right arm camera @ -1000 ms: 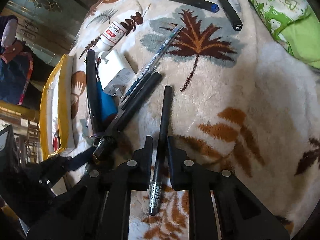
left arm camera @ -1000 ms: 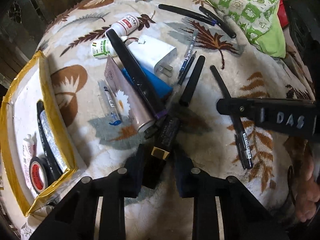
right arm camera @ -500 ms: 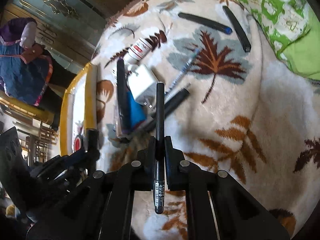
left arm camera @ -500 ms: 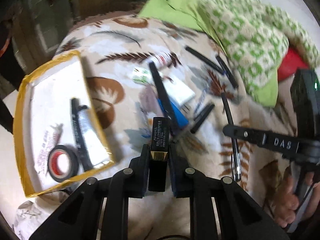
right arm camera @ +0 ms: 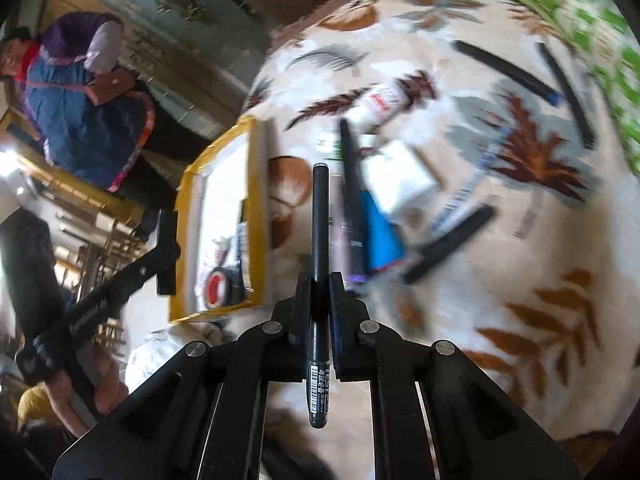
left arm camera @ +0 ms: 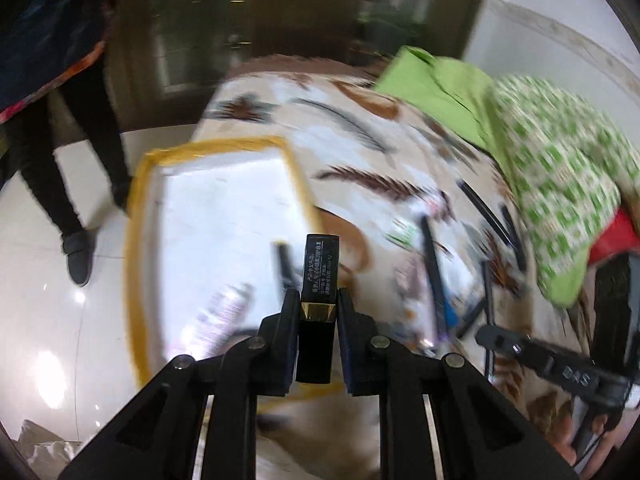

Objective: Organize objects
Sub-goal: 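Carry pen and lipstick into the tray and open both tools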

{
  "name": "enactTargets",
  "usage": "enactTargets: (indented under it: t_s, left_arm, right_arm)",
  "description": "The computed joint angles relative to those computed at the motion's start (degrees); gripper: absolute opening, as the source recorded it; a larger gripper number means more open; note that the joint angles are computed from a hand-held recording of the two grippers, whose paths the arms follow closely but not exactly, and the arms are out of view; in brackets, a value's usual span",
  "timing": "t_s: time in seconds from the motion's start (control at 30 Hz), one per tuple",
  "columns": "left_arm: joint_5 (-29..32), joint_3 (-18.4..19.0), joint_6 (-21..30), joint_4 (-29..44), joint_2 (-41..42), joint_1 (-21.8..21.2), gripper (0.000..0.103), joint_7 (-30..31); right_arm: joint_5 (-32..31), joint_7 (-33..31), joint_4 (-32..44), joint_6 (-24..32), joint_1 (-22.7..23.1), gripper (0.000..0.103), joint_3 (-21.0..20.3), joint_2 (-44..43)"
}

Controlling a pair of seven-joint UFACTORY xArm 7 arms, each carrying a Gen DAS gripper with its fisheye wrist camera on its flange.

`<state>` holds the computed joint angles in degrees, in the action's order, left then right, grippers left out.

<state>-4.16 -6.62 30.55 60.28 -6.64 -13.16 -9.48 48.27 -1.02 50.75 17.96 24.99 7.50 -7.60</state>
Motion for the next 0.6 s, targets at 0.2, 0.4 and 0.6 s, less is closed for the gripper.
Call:
enactTargets:
  t_s: [0.2, 0.4, 0.6]
  left_arm:
    - [-0.4, 2.6, 0.2, 3.2, 3.2, 3.3, 0.017, 0.0]
    - [-3.7, 3.5, 0.2, 7.5, 9.9, 5.9, 0.017, 2.5]
    - [-4.8, 3.1, -0.4, 9.7, 15.3, 7.2, 0.017, 4.7]
  right_arm:
    - [4.4, -7.2, 11.5, 3.8, -0.1, 0.008, 2.0, 8.8]
    - [-1.9, -4.2, 26.7, 7.3, -2.1, 0.008, 6.0, 22.2]
    - [-17.1, 7.4, 41.9, 10.8, 0.5, 0.008, 5.1, 35.1]
